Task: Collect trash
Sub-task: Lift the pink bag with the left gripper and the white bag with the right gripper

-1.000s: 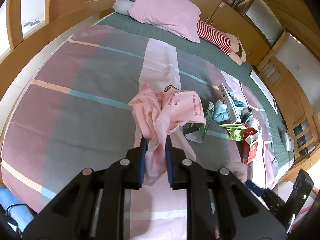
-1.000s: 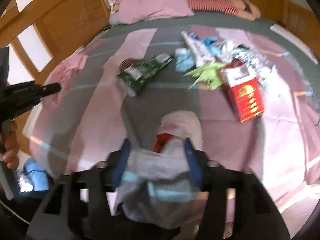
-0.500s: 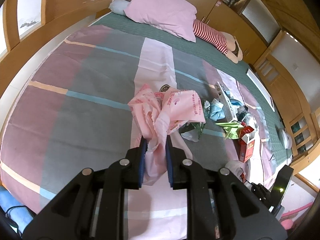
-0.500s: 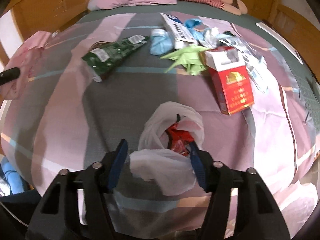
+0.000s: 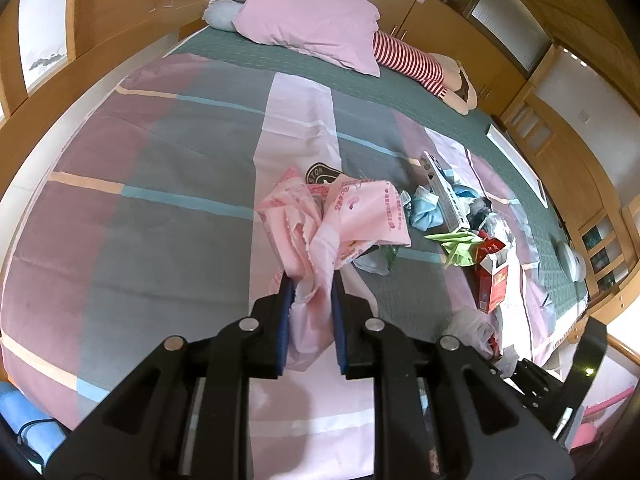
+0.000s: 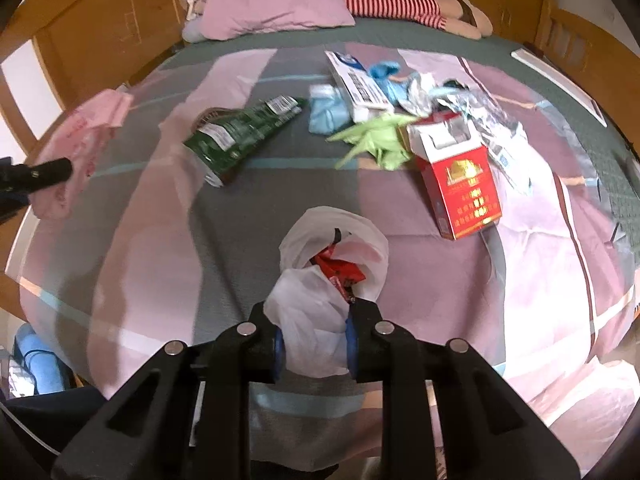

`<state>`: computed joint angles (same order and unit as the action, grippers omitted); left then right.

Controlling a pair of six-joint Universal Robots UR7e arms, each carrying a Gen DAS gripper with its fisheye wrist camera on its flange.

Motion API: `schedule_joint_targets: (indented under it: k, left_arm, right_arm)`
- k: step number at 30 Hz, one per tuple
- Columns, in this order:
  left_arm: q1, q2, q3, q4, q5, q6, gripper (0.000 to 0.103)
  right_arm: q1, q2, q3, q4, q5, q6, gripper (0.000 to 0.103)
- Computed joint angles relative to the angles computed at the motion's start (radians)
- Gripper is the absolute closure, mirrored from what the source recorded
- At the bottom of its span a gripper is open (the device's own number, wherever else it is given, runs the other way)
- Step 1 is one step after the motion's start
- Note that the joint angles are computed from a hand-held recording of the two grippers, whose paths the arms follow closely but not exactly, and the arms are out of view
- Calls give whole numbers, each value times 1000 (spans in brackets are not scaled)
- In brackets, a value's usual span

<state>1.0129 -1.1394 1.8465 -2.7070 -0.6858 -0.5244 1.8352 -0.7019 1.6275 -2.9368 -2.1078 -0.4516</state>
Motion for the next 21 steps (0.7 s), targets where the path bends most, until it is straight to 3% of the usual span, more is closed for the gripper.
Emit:
schedule_joint_targets:
  k: [21]
  left_arm:
    - [-24,16,1,2,3,82,84]
  right_arm:
    - [50,-48,62,-60,131,-53,79]
